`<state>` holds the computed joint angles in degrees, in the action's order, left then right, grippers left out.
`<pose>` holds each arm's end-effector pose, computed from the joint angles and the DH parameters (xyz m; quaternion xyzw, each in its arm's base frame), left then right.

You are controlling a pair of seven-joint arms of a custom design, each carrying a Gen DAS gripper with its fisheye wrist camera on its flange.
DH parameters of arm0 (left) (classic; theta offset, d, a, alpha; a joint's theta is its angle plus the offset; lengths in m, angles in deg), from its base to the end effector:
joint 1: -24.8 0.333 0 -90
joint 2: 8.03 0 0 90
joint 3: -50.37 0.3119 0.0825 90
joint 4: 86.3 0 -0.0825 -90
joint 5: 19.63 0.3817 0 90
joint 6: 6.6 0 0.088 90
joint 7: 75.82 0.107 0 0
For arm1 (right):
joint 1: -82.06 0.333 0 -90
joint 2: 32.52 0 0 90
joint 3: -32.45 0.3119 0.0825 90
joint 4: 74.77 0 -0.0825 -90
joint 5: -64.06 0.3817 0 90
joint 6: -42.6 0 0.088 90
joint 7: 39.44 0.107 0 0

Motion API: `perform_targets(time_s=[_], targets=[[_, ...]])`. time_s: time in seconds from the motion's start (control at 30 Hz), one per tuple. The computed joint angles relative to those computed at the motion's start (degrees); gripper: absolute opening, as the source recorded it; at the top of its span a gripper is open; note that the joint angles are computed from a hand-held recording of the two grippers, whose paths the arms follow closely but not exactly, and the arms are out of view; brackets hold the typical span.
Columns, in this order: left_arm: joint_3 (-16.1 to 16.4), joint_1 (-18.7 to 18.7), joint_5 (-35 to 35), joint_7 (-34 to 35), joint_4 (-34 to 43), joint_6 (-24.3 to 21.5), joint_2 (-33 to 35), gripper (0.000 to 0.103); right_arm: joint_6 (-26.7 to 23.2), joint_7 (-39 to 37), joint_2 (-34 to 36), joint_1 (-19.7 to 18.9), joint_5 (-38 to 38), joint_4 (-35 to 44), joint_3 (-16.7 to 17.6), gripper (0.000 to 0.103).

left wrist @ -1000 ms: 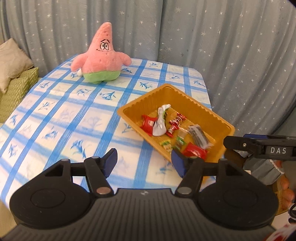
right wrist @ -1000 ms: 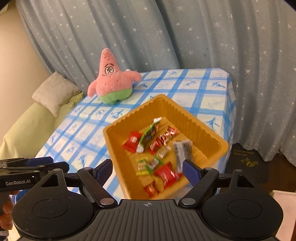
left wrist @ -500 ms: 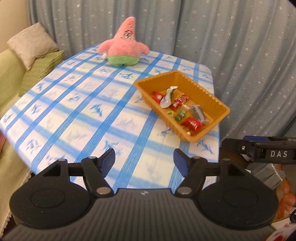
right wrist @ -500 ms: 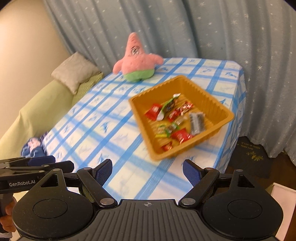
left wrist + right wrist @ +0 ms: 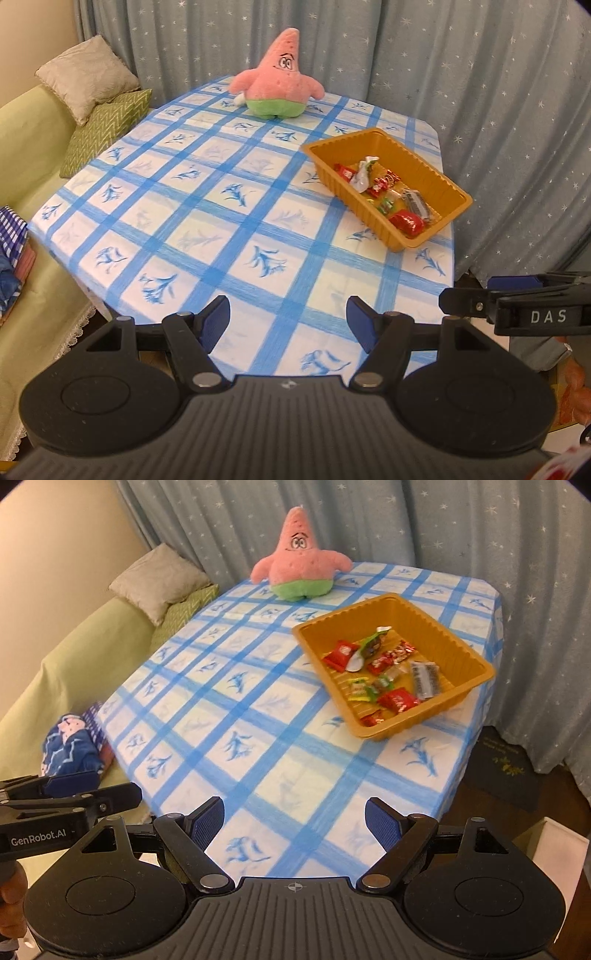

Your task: Organize snacks

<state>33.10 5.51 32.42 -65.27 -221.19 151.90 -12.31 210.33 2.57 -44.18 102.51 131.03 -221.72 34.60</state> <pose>0.3969 -0.3375 0.3960 -0.6535 0.6775 -0.2649 0.2093 0.4371 0.1188 0.3721 -0.7085 0.6126 -0.0595 0.3453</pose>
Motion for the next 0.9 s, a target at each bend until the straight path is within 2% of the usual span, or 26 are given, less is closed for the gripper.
perform_targets(time_s=[0.13,0.37,0.73,0.9], targets=[[1.0,0.4,-3.2,4.0,-2.9,1.8,-2.4,0.068,3.1,5.2,-0.4,0.9,-2.9,-0.9,2.2,0.083],[1.9,1.7,-7.3,10.2,-6.9,5.9,-4.8,0.068,5.0,15.6,-0.9,2.4,-9.3,-2.4,4.0,0.083],[2.2,3.1,-10.9,16.0,-9.7,10.6,-6.0,0.068,8.5,27.8,-2.0,3.6,-18.0,-4.7,5.6,0.083],[2.2,3.5,-11.6,17.3,-10.1,11.7,-6.0,0.068,8.7,29.2,-2.1,4.6,-19.6,-5.0,4.5,0.083]])
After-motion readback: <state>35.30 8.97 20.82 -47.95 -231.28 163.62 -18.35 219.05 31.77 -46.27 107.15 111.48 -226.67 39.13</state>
